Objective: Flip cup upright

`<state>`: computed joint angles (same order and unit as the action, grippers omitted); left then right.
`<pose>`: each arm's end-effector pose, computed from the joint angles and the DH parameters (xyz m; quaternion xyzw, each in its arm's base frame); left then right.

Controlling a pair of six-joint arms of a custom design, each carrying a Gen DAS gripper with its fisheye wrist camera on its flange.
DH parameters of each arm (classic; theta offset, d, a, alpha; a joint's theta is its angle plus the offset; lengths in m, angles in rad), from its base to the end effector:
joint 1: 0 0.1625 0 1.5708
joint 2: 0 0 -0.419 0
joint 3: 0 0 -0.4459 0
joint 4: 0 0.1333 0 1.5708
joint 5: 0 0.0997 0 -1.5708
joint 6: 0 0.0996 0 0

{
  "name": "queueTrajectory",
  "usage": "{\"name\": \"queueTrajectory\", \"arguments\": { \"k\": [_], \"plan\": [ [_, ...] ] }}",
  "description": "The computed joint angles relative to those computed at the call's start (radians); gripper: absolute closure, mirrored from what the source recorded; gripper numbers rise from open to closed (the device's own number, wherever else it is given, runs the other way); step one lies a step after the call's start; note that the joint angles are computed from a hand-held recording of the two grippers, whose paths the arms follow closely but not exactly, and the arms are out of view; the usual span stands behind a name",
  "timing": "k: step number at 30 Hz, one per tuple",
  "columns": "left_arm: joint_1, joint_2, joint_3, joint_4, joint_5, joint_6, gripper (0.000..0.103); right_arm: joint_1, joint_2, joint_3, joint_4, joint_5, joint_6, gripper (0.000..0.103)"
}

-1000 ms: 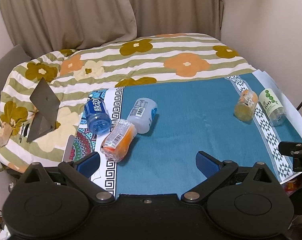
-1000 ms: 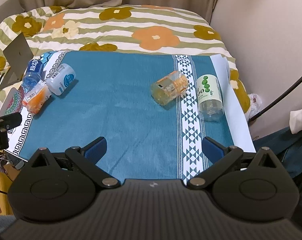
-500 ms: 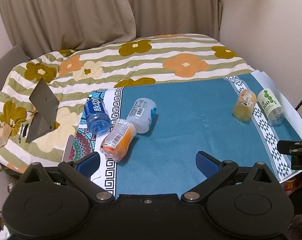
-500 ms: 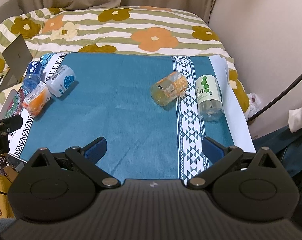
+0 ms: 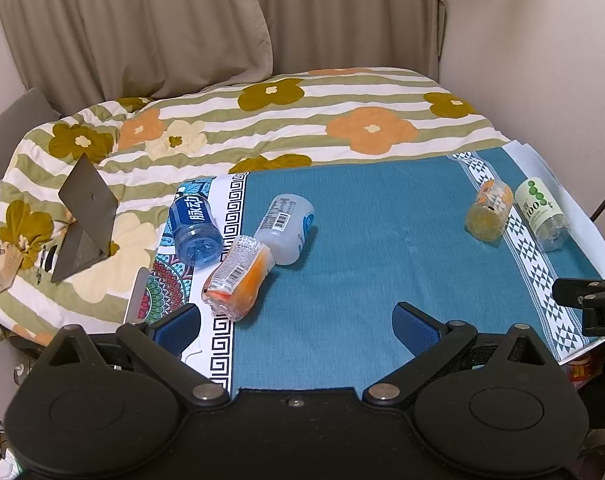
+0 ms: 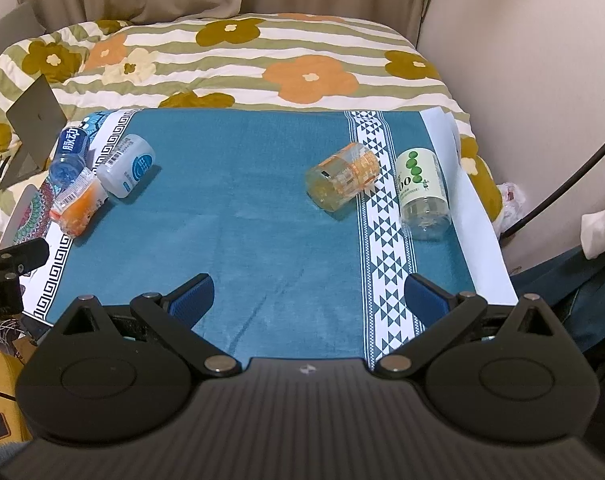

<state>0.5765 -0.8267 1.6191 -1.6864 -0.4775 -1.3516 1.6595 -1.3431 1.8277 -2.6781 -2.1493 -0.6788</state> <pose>-0.4207 -0.5380 0.0551 0.0266 0.8237 -0.3422 0.4514 0.1333 -0.6093 0.3534 0.2606 -0.8787 0.2020 0.3452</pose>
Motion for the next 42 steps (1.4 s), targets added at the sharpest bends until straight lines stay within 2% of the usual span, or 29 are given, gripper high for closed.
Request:
{"name": "queueTrajectory", "arguments": {
  "k": [33,39,42],
  "plan": [
    [-0.001,-0.006,-0.014,0.035,0.003,-0.035,0.0,0.007,-0.002,-0.006,0.013,0.009,0.01,0.0],
    [0.037,0.012,-0.076,0.02,0.038,0.082,0.0,0.011,0.012,-0.024,0.036,-0.004,0.021,0.0],
    [0.074,0.023,-0.102,-0.053,0.05,0.228,0.0,0.008,0.03,-0.041,0.032,0.011,0.025,0.0]
  ]
}}
